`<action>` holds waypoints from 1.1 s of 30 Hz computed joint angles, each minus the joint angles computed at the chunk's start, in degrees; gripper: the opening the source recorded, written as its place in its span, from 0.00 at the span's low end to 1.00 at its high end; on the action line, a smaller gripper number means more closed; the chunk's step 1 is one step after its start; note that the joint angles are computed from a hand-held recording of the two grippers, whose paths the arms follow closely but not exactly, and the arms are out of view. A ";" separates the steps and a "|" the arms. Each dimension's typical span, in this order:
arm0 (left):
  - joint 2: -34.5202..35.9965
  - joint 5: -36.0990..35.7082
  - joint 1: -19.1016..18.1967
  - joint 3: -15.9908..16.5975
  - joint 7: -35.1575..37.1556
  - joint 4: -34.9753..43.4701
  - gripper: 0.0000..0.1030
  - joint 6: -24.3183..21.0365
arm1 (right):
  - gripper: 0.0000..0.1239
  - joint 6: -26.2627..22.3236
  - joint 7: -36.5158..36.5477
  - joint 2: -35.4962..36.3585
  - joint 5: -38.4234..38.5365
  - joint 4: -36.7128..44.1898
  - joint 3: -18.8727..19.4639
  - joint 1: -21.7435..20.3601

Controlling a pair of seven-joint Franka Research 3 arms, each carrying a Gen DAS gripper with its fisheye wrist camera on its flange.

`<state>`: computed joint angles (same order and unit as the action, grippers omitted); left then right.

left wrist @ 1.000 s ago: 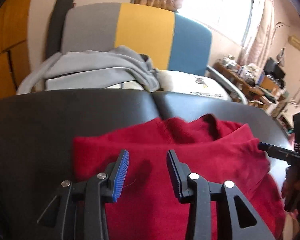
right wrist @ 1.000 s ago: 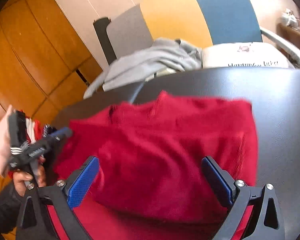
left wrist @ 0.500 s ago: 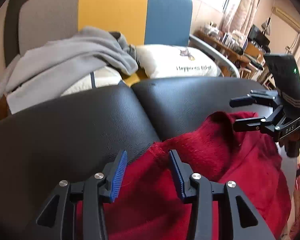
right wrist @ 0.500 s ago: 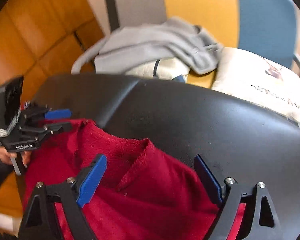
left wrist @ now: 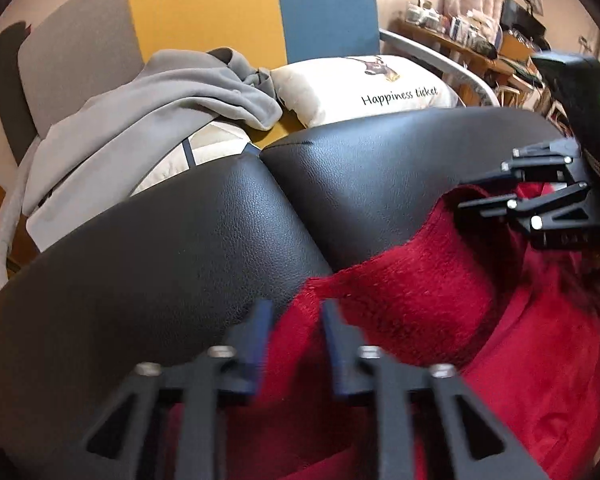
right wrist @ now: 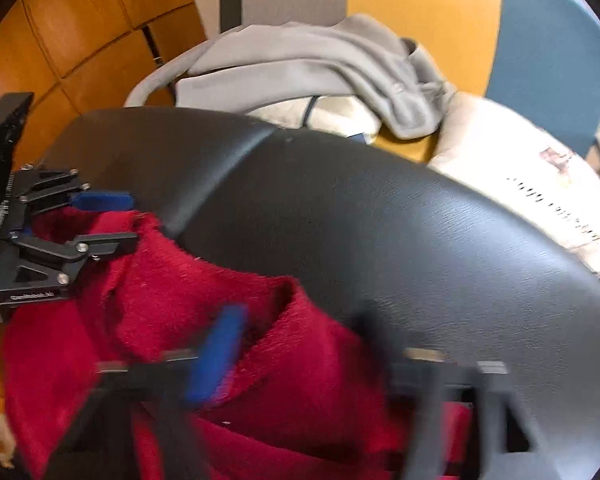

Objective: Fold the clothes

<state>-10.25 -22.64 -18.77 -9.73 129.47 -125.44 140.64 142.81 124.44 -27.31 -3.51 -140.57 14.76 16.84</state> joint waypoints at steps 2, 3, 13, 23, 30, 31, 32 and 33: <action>-1.32 -0.90 -0.16 0.13 0.24 -1.25 0.09 1.20 | 0.13 -0.87 0.33 -0.75 0.15 -0.11 -0.09 -0.07; -2.37 -2.26 -0.56 0.49 1.15 -2.33 0.08 2.42 | 0.12 -1.08 0.62 -1.25 -0.25 -0.19 0.29 -0.17; -21.17 -18.84 -9.46 8.56 11.83 -18.96 0.08 12.58 | 0.11 3.03 11.70 -14.01 -6.03 -6.22 9.18 -2.24; -29.13 -10.29 -12.85 10.85 4.06 -29.74 0.13 14.90 | 0.14 4.12 25.04 -22.29 -6.11 -14.23 16.32 0.66; -30.79 -3.24 -14.47 11.21 -0.55 -32.03 0.15 17.50 | 0.55 0.14 24.84 -23.28 -3.46 -13.26 14.13 5.56; -30.95 -2.25 -14.65 11.26 -1.18 -32.29 0.15 17.84 | 0.61 -1.41 24.58 -23.32 -2.86 -12.89 13.87 6.45; -31.10 -1.37 -14.91 11.44 -1.76 -32.52 0.16 18.10 | 0.60 -2.40 24.19 -23.55 -2.35 -12.81 13.41 7.29; -31.22 -0.76 -15.39 11.96 -2.23 -32.64 0.16 18.20 | 0.60 -3.89 24.22 -24.02 -1.84 -12.44 13.20 7.81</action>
